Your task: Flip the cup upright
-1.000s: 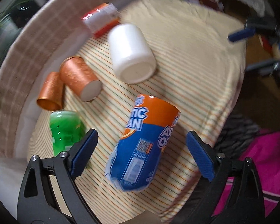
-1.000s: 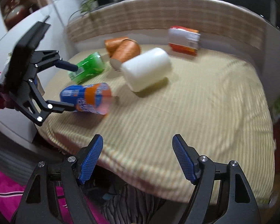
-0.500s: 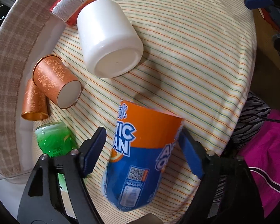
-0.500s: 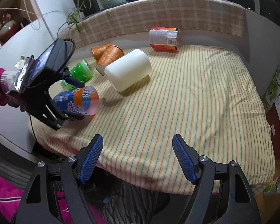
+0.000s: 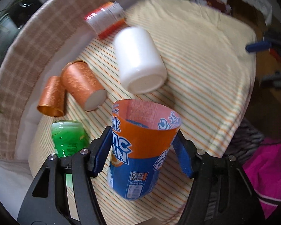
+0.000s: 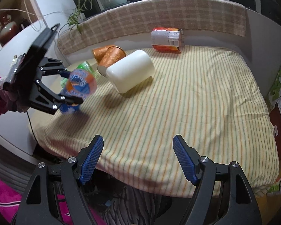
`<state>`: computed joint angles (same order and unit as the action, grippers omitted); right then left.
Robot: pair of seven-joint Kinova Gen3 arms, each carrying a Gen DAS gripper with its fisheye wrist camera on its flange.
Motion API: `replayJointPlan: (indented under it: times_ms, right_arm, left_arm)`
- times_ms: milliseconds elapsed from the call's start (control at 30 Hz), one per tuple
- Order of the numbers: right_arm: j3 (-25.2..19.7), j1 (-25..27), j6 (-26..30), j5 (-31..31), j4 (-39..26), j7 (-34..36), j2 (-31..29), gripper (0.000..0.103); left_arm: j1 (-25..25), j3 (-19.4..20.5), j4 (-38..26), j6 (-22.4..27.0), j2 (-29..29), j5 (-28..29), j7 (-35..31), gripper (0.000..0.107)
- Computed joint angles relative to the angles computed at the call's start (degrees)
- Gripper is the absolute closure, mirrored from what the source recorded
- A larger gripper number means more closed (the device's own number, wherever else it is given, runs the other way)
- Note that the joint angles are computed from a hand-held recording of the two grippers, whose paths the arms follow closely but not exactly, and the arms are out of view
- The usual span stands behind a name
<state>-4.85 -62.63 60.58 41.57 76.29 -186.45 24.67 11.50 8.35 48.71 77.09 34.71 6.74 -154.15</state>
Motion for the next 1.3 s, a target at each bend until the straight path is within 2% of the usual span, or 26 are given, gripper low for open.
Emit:
replayJointPlan:
  times_ms: [200, 433, 667, 800, 933, 1300]
  right_arm:
    - [0.1, 0.3, -0.2, -0.3, -1.5, 1.9, 0.7, 0.027]
    - [1.0, -0.5, 0.5, 0.0, -4.1, 3.4, 1.9, 0.027]
    - [2.2, -2.0, 2.2, 1.1, -7.9, 4.6, 3.6, 0.027]
    - [2.8, -2.5, 2.5, 1.5, -8.9, 4.4, 4.1, 0.027]
    - [3.1, -2.7, 2.7, 1.6, -9.6, 4.5, 4.5, 0.027]
    - [3.4, -3.0, 2.8, 1.5, -10.2, 4.6, 4.8, 0.027]
  left_arm:
    - [-6.5, 2.3, 6.3, -4.8, -3.1, 9.5, 1.3, 0.042]
    - [-13.4, 4.1, 17.7, -13.4, -7.6, 22.1, 0.7, 0.042]
    - [-17.6, 4.7, 26.7, -22.0, -11.3, 33.2, -1.7, 0.043]
    - [-18.6, 4.4, 28.7, -22.8, -11.5, 36.2, -1.8, 0.043]
    - [-18.2, 3.9, 30.3, -23.9, -11.8, 36.1, -2.3, 0.044]
    - [-19.0, 3.8, 32.5, -23.4, -12.5, 37.6, -4.7, 0.044]
